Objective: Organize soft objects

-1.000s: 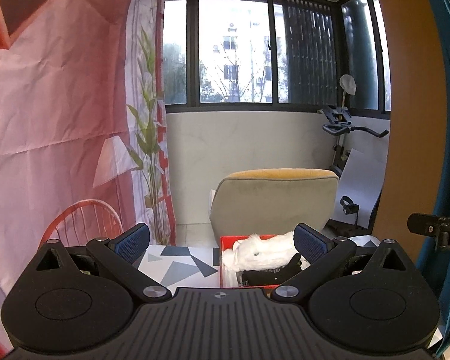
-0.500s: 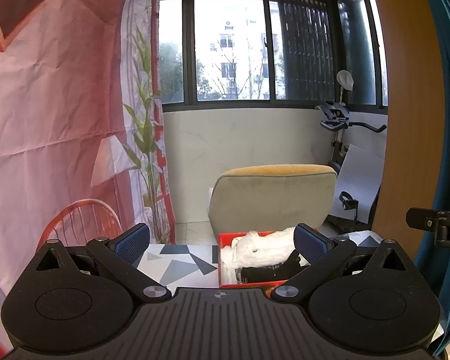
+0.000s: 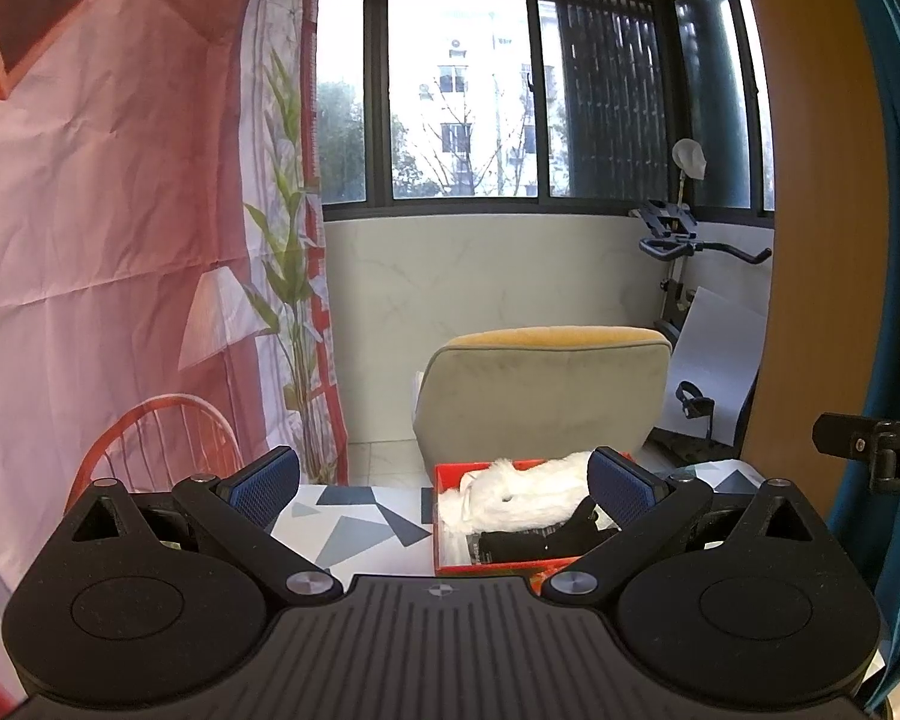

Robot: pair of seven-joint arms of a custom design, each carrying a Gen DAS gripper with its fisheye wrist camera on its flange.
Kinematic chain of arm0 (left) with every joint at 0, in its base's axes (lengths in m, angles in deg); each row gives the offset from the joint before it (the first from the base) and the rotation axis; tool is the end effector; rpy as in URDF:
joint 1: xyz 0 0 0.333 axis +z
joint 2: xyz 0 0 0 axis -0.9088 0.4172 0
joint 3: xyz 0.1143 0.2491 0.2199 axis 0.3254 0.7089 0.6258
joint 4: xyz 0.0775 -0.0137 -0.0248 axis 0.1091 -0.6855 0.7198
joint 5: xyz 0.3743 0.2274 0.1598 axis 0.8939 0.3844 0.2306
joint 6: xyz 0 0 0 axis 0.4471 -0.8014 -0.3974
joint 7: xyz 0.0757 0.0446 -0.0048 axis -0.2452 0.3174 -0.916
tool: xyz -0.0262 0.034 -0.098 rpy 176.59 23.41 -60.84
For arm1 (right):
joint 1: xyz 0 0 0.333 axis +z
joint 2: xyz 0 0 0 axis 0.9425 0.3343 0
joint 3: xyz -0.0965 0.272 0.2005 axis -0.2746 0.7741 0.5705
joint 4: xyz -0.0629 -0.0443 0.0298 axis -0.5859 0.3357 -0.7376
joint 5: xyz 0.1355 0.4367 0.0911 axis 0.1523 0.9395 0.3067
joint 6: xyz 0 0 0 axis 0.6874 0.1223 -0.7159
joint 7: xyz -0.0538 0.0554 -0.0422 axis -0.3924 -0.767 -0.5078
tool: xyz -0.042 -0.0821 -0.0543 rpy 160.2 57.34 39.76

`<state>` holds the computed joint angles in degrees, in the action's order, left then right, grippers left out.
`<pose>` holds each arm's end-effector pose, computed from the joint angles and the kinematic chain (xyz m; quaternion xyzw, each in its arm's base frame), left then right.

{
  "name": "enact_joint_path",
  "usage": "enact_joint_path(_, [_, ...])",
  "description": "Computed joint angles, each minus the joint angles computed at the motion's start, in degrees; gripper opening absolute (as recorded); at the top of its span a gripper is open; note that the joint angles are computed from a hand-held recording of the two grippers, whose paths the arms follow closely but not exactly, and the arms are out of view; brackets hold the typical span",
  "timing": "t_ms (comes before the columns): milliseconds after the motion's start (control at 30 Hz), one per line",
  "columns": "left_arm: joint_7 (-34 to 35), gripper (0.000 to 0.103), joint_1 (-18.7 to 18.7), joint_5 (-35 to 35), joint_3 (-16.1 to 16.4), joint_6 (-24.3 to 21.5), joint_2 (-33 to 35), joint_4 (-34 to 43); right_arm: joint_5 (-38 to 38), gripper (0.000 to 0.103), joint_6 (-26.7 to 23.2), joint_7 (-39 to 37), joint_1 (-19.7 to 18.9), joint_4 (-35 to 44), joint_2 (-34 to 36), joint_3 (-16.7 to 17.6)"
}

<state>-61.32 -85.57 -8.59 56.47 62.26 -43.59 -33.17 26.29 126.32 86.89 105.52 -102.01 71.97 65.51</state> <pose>0.6274 -0.3478 0.7907 -0.5915 0.5408 -0.3627 0.4755 0.6158 0.4683 0.7568 -0.5755 0.5628 -0.3526 0.4772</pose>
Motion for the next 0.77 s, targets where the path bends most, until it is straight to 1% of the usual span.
enact_joint_path(767, [0.7, 0.103, 0.1, -1.0, 0.0, 0.1, 0.0, 0.0, 0.0, 0.103, -0.2, 0.4, -0.2, -0.8, -0.7, 0.3])
